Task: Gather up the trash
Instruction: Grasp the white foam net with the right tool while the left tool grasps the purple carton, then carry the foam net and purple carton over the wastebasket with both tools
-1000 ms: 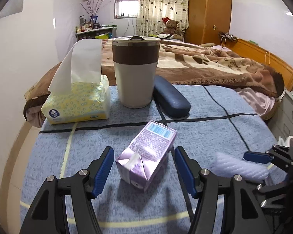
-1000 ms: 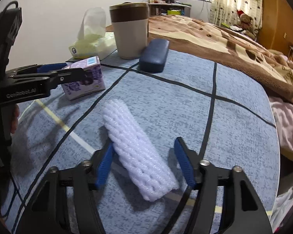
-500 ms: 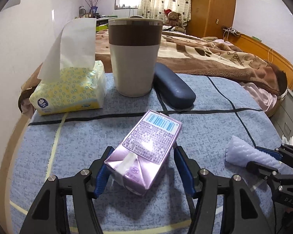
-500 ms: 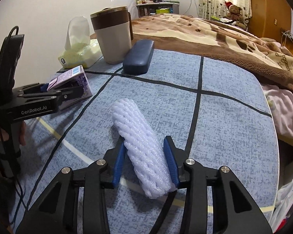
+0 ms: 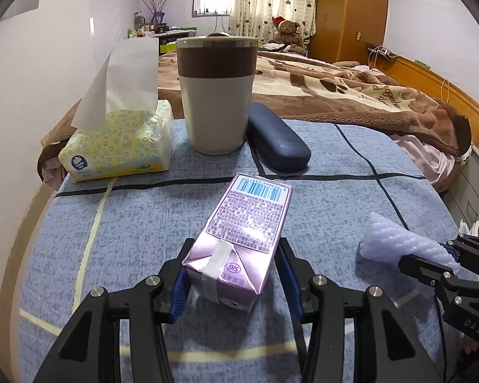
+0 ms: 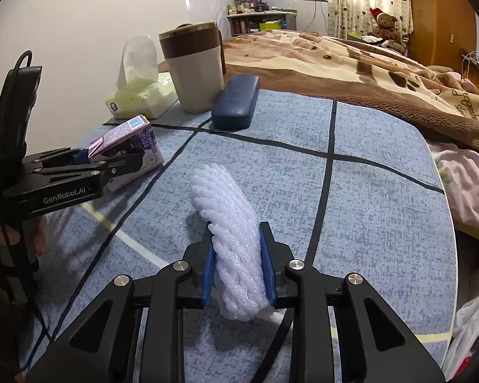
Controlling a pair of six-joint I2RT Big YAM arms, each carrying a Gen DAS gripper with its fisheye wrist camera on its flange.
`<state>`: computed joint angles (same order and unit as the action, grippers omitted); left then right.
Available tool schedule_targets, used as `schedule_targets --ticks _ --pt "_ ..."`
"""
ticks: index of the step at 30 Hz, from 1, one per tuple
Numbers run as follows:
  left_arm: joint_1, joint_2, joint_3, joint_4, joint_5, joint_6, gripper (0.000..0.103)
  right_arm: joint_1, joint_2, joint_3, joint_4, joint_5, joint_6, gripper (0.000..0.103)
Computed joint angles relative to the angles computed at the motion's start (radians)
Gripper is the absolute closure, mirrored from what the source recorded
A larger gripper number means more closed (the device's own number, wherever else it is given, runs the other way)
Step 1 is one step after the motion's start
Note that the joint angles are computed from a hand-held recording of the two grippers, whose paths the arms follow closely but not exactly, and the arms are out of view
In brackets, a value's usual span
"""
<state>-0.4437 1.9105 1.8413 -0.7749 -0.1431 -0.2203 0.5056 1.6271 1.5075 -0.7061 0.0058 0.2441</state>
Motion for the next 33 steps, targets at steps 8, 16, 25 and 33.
schedule_targets --ticks 8,16,25,33 --pt "-0.023 -0.069 -0.080 0.037 -0.027 -0.032 0.053 0.000 -0.057 -0.051 0.041 0.010 0.040 0.077" --pt "-0.068 -0.158 -0.165 0.075 -0.051 -0.056 0.053 0.004 -0.140 -0.110 0.070 0.037 0.066 0.077" --pt "-0.159 -0.257 -0.239 0.101 -0.104 -0.073 0.053 0.000 -0.265 -0.208 0.105 0.074 0.097 0.077" --pt "-0.243 -0.321 -0.272 0.113 -0.147 -0.097 0.053 -0.003 -0.373 -0.285 0.129 0.116 0.109 0.077"
